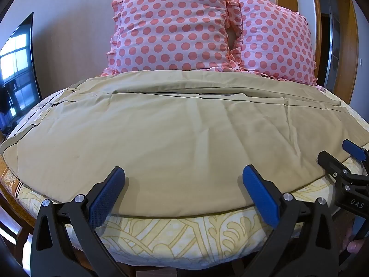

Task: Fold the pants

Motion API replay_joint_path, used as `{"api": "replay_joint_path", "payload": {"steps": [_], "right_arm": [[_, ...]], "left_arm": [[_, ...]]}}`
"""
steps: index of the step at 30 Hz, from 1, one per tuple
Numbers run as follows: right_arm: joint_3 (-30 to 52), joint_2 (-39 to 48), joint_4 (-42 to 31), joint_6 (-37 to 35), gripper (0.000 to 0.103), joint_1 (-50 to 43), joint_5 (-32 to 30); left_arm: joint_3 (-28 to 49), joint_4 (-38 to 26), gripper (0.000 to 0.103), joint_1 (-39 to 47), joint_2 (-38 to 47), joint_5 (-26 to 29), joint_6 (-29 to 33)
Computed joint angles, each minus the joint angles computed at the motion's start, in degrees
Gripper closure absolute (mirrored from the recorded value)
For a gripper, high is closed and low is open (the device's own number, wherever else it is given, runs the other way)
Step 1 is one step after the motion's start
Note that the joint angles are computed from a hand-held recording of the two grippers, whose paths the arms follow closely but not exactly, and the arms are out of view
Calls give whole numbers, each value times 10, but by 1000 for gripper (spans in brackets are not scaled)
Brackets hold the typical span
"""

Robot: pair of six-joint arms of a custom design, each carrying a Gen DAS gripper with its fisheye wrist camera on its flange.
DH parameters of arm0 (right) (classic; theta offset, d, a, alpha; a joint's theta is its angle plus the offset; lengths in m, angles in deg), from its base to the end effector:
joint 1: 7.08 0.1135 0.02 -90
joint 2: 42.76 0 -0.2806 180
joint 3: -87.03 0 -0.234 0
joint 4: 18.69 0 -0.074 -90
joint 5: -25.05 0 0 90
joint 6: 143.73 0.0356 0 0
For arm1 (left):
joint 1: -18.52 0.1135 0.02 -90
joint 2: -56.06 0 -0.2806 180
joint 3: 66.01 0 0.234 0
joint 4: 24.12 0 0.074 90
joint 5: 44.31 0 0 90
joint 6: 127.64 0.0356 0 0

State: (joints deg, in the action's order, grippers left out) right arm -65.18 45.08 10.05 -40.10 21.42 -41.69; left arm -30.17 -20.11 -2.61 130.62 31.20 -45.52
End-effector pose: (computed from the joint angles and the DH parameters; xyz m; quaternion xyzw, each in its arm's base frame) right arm 0.1978 0.0914 0.1357 -0.0125 0.8594 0.0085 0.5111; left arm 0.2056 -0.0699 0.1758 0.0433 0.8796 -0.0071 0.4736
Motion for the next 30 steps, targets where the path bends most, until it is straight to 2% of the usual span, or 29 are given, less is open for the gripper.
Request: {"api": "replay_joint_path", "payload": {"steps": [30], "right_arm": [[-2,-1,3,-1,2,-1,0]], "left_arm": [[-2,5,1,0,0,0,1]]}}
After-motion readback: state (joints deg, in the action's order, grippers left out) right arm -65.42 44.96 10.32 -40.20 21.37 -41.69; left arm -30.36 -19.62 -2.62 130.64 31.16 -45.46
